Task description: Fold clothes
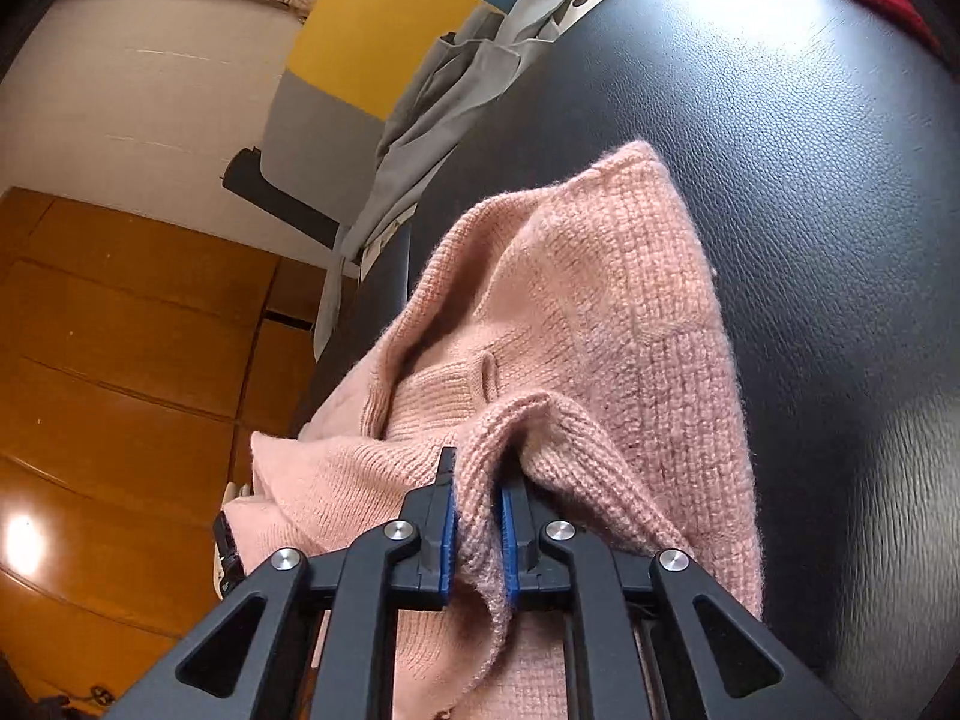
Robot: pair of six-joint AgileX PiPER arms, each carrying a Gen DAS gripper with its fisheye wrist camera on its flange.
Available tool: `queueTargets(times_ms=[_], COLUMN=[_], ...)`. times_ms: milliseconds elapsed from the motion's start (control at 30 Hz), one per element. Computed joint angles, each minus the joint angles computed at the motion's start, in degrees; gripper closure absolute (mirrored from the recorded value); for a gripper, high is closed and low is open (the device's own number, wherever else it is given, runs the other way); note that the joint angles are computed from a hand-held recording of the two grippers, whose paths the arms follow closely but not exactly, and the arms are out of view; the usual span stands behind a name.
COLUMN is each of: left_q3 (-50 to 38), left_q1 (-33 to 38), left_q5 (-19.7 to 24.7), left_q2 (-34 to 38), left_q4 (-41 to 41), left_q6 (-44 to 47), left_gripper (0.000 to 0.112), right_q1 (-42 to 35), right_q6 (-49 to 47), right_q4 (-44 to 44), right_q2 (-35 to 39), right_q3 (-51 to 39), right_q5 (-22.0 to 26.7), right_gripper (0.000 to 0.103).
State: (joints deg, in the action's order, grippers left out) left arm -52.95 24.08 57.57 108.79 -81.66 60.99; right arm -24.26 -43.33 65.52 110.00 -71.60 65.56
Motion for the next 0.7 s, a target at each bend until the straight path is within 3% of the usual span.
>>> queueTargets(times_ms=[100,167,333,500,700], left_q3=[1.35,2.09,5.28,7.1,7.97], left_q1=[2.07,2.56,2.84,0.87,3.73], left_q5=[2.89,3.41,3.75,-1.54,-1.96], left_q2=[-2.01,-3.78,-7.23,-11.89,-12.92], left_q4=[-1.59,-0.34,4.09,9.79,12.22], left_q6=[0.5,0.38,1.26,-0.32,-0.61], left_gripper=[0.082,0.08,0.077,0.077,0.076], right_q1=[-0.23,-0.79,-0.24,-0.16,-1.55], right_q6=[0.07,-0.48,-0.36,-1.08,-2.92], right_q4=[1.49,3.53,3.06,3.11,5.4], right_q2=[-1.88,-3.24,-6.52,-8.28,-11.08], right_q3=[0.9,1.93,3.89,8.33,12.94], right_q5=[0.81,2.24,3.42,3.34,2.89], right_gripper=[0.073,0.05,0.045,0.044,0.039])
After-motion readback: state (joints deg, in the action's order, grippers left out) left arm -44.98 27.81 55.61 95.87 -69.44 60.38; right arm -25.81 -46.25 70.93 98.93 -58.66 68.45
